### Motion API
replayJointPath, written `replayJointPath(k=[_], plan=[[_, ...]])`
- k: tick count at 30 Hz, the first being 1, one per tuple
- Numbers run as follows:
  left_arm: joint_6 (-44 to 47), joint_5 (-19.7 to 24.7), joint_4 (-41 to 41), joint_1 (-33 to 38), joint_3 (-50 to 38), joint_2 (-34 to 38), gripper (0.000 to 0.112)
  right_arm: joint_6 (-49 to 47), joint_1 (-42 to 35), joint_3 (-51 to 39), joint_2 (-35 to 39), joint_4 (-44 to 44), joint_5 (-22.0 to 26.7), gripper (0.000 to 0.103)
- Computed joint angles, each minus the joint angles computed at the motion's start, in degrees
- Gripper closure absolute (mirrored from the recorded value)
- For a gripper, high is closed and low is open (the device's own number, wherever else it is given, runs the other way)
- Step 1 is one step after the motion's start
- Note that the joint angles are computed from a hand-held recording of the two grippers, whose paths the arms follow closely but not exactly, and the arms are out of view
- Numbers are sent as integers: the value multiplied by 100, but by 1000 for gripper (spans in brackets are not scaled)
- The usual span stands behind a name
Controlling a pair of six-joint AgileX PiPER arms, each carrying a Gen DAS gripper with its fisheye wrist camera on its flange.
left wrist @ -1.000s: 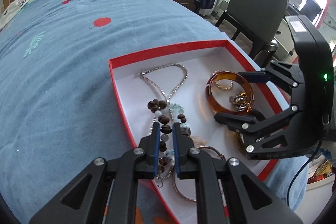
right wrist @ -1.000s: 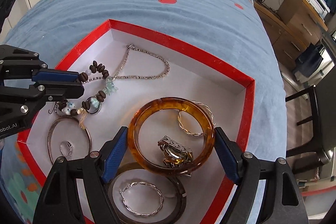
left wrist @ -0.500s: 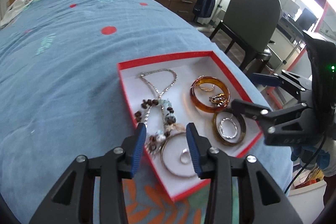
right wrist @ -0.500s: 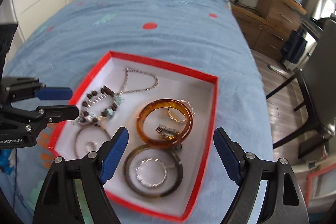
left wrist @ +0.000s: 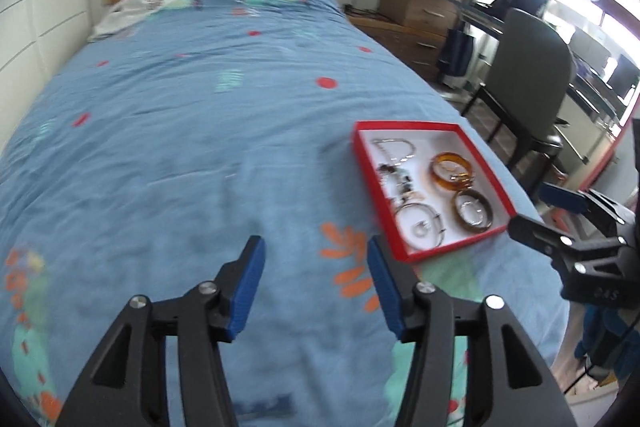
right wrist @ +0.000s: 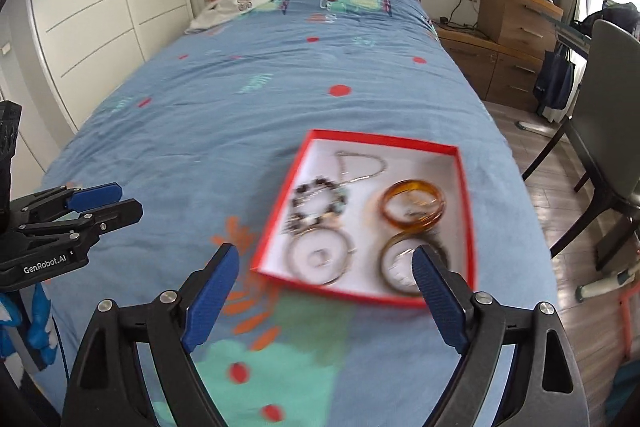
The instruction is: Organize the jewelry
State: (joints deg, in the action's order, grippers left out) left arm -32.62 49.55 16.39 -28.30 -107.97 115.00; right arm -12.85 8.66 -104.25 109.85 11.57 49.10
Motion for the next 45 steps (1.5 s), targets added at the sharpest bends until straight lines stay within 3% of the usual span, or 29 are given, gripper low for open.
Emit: replayJointPath(k=[3,6,10,21,31,45], plan=[[-449,-167,512,-48,912,-694,53,405,315,560,-460,-208,-218,10],[-863,-174,1007,-94,1885,-1541,46,923,681,1002,-863,-538,-385,1],[-1325,-135,1481,-126,2726,-2377,45,1592,1121,1439,-1281,-965,-536,1],[-1890,10,2010,-312,3771,-3701,45,3427,2126,2435,-2135,-2384,-643,1],[-2157,55,2012,-320,4000,-3936,45,4293,2427,2885,-2689,-3236,-421,1],[-2666,528,2625,-706,4014,-3843,45,4164,2097,3288,-2888,-2981,-813,1]])
